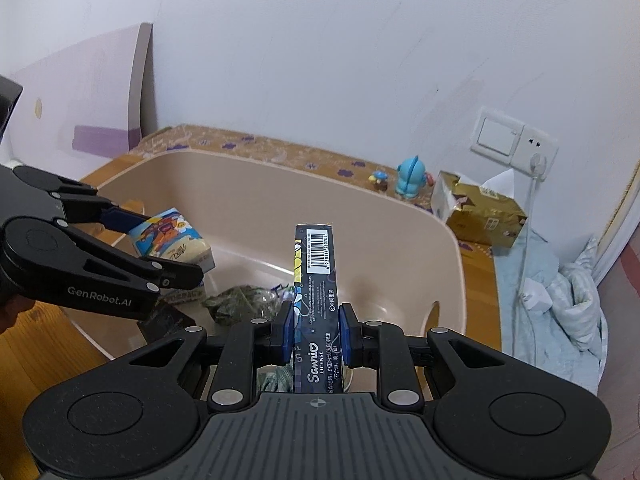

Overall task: Organize objects
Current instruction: 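Lower the tissue pack and black box into the basket and open both tools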

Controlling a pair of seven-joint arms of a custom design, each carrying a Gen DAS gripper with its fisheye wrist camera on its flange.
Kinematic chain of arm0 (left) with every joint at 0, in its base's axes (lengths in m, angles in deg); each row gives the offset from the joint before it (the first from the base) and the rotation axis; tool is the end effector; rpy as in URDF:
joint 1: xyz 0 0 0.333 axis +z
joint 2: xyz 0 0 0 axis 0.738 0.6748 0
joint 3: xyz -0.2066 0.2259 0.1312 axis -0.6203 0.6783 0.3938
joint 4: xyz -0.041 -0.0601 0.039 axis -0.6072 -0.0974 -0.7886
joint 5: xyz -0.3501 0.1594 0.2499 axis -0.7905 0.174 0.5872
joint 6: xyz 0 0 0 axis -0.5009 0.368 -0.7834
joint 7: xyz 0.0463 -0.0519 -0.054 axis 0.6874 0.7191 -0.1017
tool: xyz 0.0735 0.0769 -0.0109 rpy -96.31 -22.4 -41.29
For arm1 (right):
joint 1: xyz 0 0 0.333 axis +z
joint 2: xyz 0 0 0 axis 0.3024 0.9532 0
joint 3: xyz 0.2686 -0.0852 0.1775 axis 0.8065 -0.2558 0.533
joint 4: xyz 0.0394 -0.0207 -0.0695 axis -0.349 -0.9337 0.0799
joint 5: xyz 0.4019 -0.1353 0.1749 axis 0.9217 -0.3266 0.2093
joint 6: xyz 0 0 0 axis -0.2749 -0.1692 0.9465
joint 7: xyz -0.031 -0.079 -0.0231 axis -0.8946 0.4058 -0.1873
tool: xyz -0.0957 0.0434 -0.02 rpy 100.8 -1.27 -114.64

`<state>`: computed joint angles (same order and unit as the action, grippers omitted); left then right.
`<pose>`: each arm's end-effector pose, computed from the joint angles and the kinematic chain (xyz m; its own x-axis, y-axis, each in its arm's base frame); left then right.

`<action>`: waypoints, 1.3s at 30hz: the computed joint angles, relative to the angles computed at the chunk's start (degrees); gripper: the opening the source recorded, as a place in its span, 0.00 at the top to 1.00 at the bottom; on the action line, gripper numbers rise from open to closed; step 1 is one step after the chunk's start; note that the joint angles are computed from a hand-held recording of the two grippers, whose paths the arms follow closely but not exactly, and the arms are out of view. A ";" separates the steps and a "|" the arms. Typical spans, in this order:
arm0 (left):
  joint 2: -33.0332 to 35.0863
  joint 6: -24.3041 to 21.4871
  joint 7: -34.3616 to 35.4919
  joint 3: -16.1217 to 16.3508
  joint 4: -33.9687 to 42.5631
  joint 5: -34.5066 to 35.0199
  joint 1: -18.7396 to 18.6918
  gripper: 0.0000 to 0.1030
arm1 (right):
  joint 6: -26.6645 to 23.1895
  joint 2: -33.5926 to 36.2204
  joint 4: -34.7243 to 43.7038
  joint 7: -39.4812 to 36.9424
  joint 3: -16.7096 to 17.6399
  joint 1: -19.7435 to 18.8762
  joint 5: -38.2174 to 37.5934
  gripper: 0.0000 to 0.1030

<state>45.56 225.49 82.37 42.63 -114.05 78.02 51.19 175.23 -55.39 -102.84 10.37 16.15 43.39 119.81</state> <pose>0.4749 -0.1517 0.4198 0.1767 -0.9841 -0.0197 -0.6790 -0.1074 -0.7263 0.5424 0.3360 0.4348 0.7779 -0.6215 0.0925 -0.3598 -0.5613 -0.7453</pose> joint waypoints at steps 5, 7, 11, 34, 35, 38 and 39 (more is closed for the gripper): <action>0.26 -0.88 2.60 1.00 0.17 -2.33 -1.25 0.38 | -0.75 0.95 0.04 4.22 -0.22 0.18 -5.52 0.79; 0.40 -1.19 3.43 1.32 0.27 -3.50 -1.70 0.37 | -0.89 1.18 -0.03 5.47 -0.18 0.13 -7.05 0.78; 0.44 -1.90 4.67 1.59 0.38 -5.25 -2.19 0.37 | -0.98 1.23 -0.09 6.38 0.04 -0.18 -7.55 0.75; -5.96 -4.94 -3.17 -1.42 -2.01 -5.45 -1.78 0.18 | 5.33 -3.53 -3.26 -17.88 -0.11 2.43 25.49 0.04; -6.45 -5.21 -3.22 -1.40 -2.21 -5.65 -2.02 0.18 | 5.19 -3.90 -3.52 -18.53 -0.35 2.64 26.54 0.04; -7.88 -5.71 -3.31 -1.46 -2.89 -6.09 -2.50 0.17 | 4.82 -4.91 -4.16 -20.34 -1.01 3.14 29.39 0.03; -8.42 -5.93 -3.54 -1.69 -3.12 -6.13 -2.55 0.17 | 4.41 -5.27 -4.33 -21.09 -1.28 3.23 30.57 0.02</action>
<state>37.14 219.55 78.83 40.94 -117.17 71.89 48.63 179.65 -60.66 -107.16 -10.71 14.87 46.62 150.37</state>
